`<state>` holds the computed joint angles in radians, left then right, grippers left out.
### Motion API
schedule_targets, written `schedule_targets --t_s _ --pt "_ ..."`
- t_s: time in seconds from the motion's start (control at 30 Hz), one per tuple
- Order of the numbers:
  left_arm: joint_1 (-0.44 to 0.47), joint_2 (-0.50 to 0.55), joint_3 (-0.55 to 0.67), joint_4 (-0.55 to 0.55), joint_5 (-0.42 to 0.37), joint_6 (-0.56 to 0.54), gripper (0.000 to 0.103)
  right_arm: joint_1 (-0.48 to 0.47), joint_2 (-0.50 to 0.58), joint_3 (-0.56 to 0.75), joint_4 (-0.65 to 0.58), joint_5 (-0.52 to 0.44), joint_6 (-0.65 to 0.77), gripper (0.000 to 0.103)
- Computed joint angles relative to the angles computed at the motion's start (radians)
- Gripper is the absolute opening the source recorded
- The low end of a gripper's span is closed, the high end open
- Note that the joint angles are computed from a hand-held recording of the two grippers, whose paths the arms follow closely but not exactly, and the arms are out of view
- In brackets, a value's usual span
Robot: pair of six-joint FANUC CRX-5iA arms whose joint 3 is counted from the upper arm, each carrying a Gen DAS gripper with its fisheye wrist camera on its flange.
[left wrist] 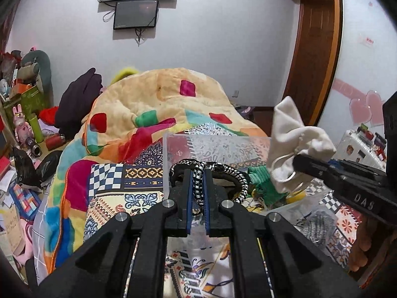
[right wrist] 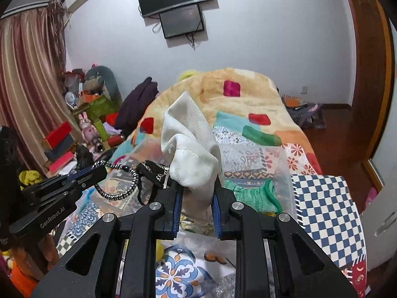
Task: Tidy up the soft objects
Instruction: 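Lower both items into the clear box and open both tools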
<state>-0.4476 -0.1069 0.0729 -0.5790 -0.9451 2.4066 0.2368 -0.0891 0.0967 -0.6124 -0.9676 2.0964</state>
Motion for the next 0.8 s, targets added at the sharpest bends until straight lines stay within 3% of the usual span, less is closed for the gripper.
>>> schedule_targets --t_s 0.4,0.47,0.7,0.8 --pt "0.004 0.063 0.033 0.032 -0.046 -0.050 0.007 0.049 0.044 0.008 0.108 -0.037 -0.039 0.021" --pt "0.000 0.066 0.039 0.031 -0.051 -0.052 0.011 0.046 0.049 0.014 0.112 -0.047 -0.042 0.023" --pt "-0.008 0.054 0.034 0.033 -0.050 -0.048 0.039 0.022 0.049 0.030 0.088 -0.081 -0.033 0.047" --pt "-0.022 0.044 0.034 0.016 -0.049 -0.030 0.048 0.009 0.039 0.033 0.074 -0.090 -0.014 0.047"
